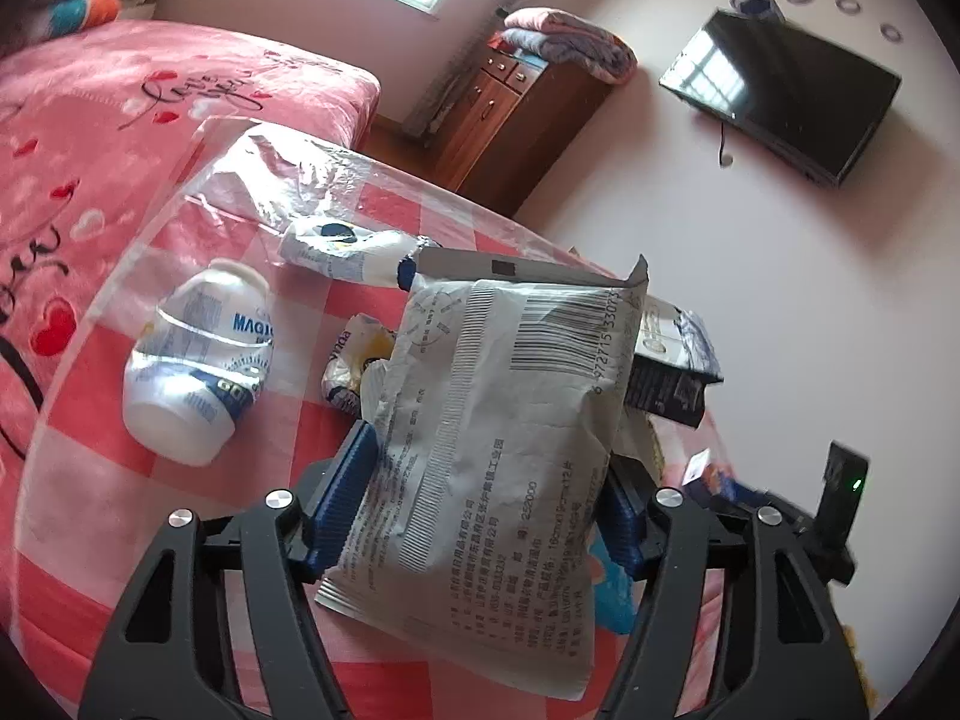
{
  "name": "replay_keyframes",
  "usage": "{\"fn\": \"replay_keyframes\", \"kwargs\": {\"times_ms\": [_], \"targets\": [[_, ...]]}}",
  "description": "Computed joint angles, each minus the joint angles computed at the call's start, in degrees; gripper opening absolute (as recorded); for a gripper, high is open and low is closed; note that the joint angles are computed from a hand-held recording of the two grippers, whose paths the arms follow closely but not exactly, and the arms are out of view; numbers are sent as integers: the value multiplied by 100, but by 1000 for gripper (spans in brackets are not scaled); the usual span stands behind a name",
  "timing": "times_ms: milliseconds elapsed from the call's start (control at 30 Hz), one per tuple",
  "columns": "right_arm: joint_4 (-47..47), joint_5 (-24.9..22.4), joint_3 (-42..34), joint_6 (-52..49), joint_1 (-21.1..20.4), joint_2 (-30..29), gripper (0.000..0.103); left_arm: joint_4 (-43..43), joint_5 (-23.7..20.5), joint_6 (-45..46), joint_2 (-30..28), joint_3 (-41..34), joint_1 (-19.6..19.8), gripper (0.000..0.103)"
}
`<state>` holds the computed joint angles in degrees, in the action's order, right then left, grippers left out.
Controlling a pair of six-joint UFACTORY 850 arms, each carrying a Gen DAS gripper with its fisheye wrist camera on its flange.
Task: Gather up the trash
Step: 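Grasp the grey printed paper bag with the left tool while the right tool grasps the blue Vinda tissue box, then carry the bag and tissue box with both tools over the orange bucket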
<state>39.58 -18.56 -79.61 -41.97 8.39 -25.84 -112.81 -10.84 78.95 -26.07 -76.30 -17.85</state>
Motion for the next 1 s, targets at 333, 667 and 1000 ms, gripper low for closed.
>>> {"fn": "replay_keyframes", "kwargs": {"times_ms": [333, 667, 1000], "targets": [[-202, 351, 397, 243, 169, 247, 56, -858, 4, 621, 229, 296, -77, 54], [1480, 327, 989, -982, 308, 697, 55, -2122, -238, 1727, 704, 887, -189, 43], [2409, -72, 1364, -1729, 608, 1033, 55, -3328, -301, 2755, 1258, 1560, -350, 33]]}}
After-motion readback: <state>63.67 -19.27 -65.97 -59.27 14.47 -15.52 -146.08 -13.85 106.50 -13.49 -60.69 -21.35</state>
